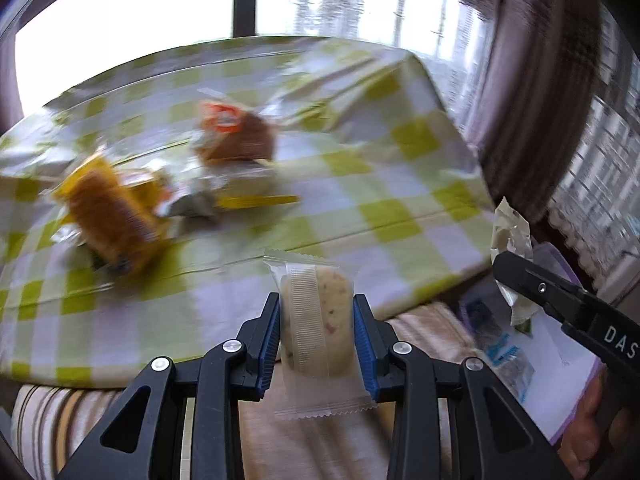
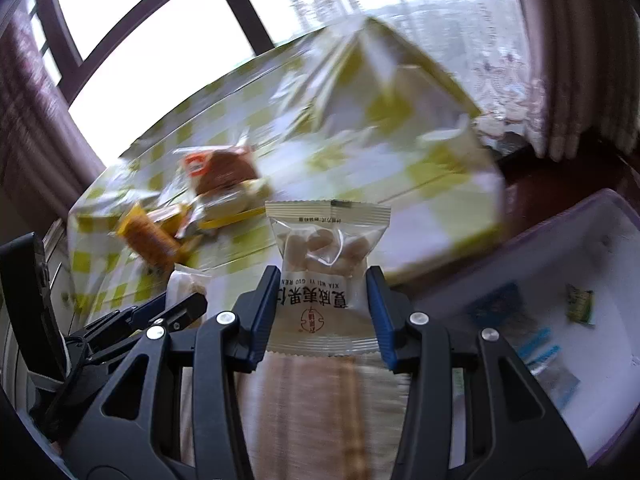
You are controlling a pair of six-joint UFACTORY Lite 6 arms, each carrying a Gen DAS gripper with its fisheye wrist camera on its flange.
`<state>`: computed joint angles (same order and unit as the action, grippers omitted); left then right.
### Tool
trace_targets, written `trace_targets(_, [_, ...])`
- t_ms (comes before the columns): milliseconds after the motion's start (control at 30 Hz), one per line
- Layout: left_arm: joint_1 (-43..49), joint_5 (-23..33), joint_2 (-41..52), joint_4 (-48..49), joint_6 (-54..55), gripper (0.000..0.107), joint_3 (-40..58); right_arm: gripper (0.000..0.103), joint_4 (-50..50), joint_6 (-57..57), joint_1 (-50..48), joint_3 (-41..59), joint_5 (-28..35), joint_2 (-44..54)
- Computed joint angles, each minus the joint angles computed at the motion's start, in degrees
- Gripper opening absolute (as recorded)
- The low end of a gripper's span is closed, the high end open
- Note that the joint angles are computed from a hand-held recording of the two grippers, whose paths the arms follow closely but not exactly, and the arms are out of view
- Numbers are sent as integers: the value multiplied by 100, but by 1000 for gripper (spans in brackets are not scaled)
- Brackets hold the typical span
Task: Organize snacks
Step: 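Carry both packets to the white box and open both tools to drop them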
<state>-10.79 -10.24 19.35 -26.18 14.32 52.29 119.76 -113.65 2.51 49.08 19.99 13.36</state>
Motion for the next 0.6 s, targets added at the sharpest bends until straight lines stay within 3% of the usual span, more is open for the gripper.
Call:
trace_targets(267, [-1018,132,530,-2105,2102,36,829,48,-539,241,-1277,-97,283,119])
trace_targets(600, [-1670,529,1448,-4885,5003,36,2110,48,-920,480,-2300,351,350,759])
